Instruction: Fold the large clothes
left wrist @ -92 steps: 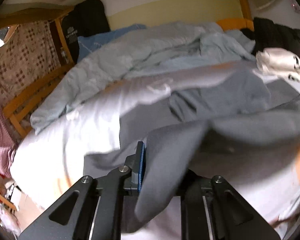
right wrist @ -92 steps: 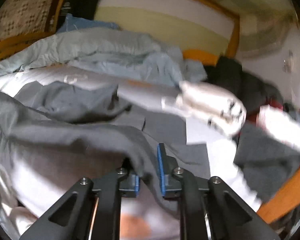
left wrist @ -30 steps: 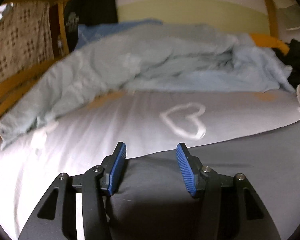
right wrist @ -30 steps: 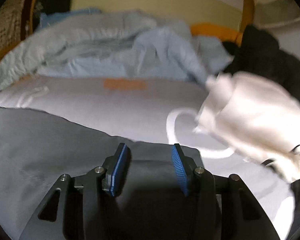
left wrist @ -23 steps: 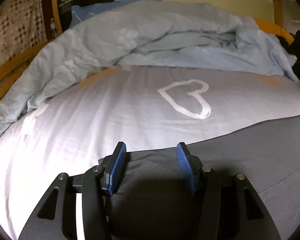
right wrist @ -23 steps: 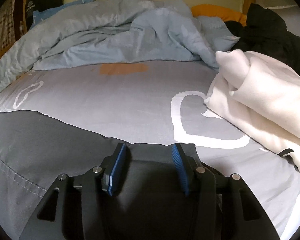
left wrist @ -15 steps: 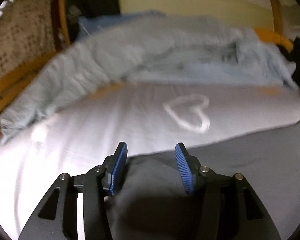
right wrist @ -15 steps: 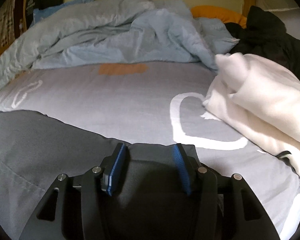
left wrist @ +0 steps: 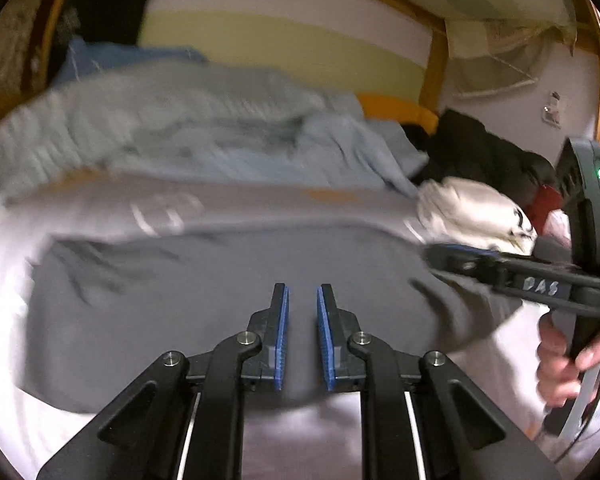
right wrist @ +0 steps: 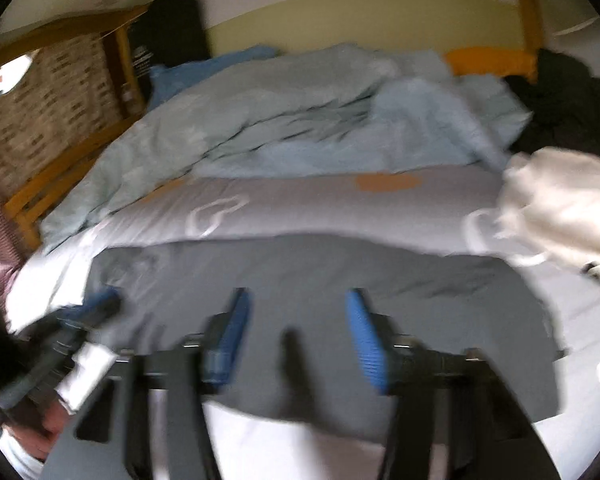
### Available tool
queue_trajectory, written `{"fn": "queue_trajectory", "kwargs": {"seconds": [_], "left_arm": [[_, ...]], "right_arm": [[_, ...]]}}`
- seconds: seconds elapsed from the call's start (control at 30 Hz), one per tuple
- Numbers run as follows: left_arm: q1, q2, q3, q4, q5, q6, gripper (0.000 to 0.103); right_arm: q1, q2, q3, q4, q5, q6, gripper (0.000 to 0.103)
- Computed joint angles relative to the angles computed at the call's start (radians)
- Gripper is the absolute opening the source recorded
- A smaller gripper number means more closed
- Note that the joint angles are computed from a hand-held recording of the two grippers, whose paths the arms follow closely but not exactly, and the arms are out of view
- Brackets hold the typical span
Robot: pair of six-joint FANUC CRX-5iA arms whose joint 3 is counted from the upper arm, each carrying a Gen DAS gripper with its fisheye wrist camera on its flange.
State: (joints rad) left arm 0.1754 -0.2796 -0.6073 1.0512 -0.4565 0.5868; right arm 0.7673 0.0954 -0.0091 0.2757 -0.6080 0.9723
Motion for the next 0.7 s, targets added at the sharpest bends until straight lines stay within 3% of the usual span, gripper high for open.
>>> {"fn": "queue_trajectory", "kwargs": {"seconds": [0.1,0.17,0.27,0.3,0.47,0.57,0.63,0.7], "left_arm": [[-0.028,0.041,-0.007,0.009,0.039,-0.012,0.014],[-0.021,0.082,-0.012,0.061,0.013,-0.026,0.013],[0.007,0.115,0.005,0.053,-0.046,-0.004,0.009],[0.01,0.115,0.012,0.029,-0.048,0.015,0.009],[-0.015,0.097,0.005,-0.028,0.015,0.031,0.009],[-0.017,0.1,-0.012,0.057,0.01,-0.032,0.009],[-0.017,0.097,-0.017,0.061,0.014,-0.035,0.009],[-0.026,0.096,-0.019,0.057,0.033,-0.032,0.009]], "right_arm": [[0.013,0.052,0.037,-0.017,-0.065,0.001,0.03],[0.008,0.099,0.051,0.0,-0.084,-0.012,0.029],[-0.02,0.128,0.022,-0.054,-0.007,0.061,0.028],[-0.017,0.123,-0.009,-0.018,0.03,0.05,0.028],[0.016,0.144,-0.005,0.124,-0.021,-0.058,0.028],[-0.002,0.162,0.114,-0.027,-0.139,0.073,0.029],[-0.036,0.166,0.218,-0.193,-0.21,0.184,0.029],[-0.05,0.195,0.328,-0.263,-0.305,0.231,0.029]]}}
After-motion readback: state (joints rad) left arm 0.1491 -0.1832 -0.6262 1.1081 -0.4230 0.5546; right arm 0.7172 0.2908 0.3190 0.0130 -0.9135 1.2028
